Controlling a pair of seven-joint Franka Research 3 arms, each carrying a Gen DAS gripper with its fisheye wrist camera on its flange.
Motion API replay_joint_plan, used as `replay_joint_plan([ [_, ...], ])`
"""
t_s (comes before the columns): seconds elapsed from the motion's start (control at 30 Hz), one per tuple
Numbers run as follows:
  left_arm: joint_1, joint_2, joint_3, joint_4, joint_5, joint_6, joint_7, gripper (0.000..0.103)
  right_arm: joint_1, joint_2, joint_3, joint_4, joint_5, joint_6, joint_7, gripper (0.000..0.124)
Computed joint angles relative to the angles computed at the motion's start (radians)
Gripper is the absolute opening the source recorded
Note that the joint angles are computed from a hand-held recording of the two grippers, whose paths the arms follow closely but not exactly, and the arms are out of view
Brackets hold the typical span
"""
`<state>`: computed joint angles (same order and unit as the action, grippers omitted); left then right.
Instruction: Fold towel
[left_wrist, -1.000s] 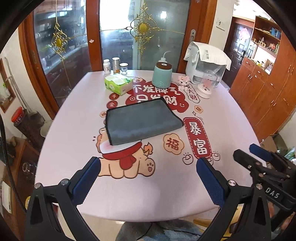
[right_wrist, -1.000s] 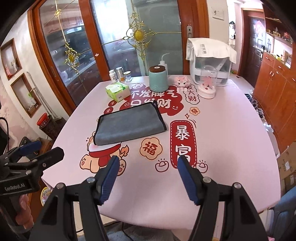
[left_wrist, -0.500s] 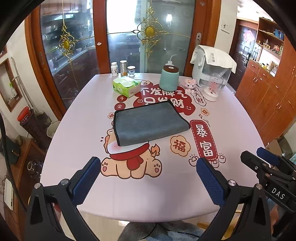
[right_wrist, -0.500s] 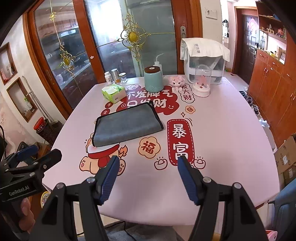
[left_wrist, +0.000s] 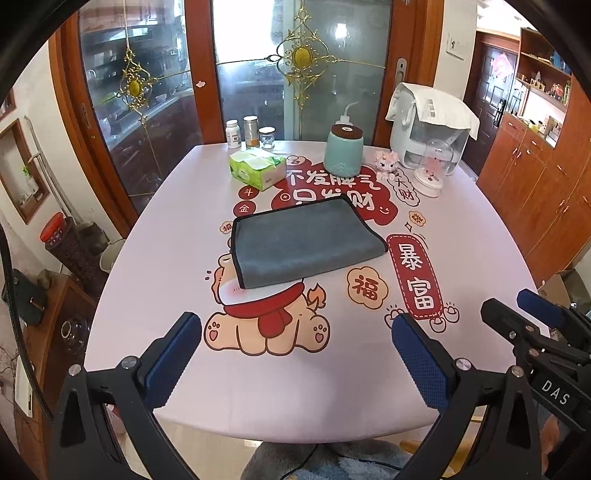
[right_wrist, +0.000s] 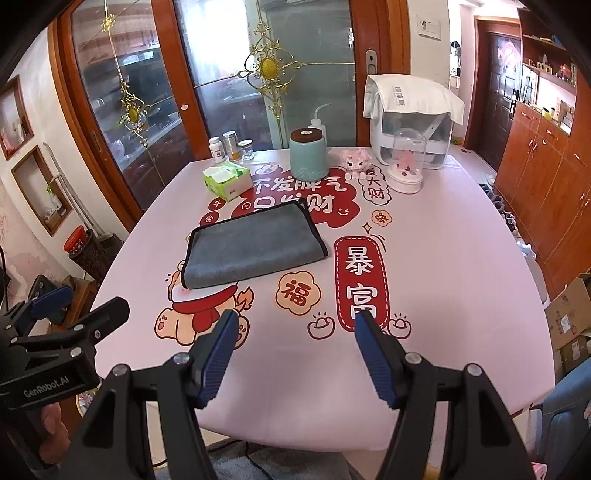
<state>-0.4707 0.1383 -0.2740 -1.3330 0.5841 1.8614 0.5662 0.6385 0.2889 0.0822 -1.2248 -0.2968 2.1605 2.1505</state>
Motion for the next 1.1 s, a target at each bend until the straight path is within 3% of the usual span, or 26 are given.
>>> replay_joint_plan([
  [1.1,0.014,-0.014,-0.003,-0.023,-0.029,-0.004,0.013,0.102,0.008,0.02,-0.003,0.017,0.015,-0.024,-0.011,0.065],
])
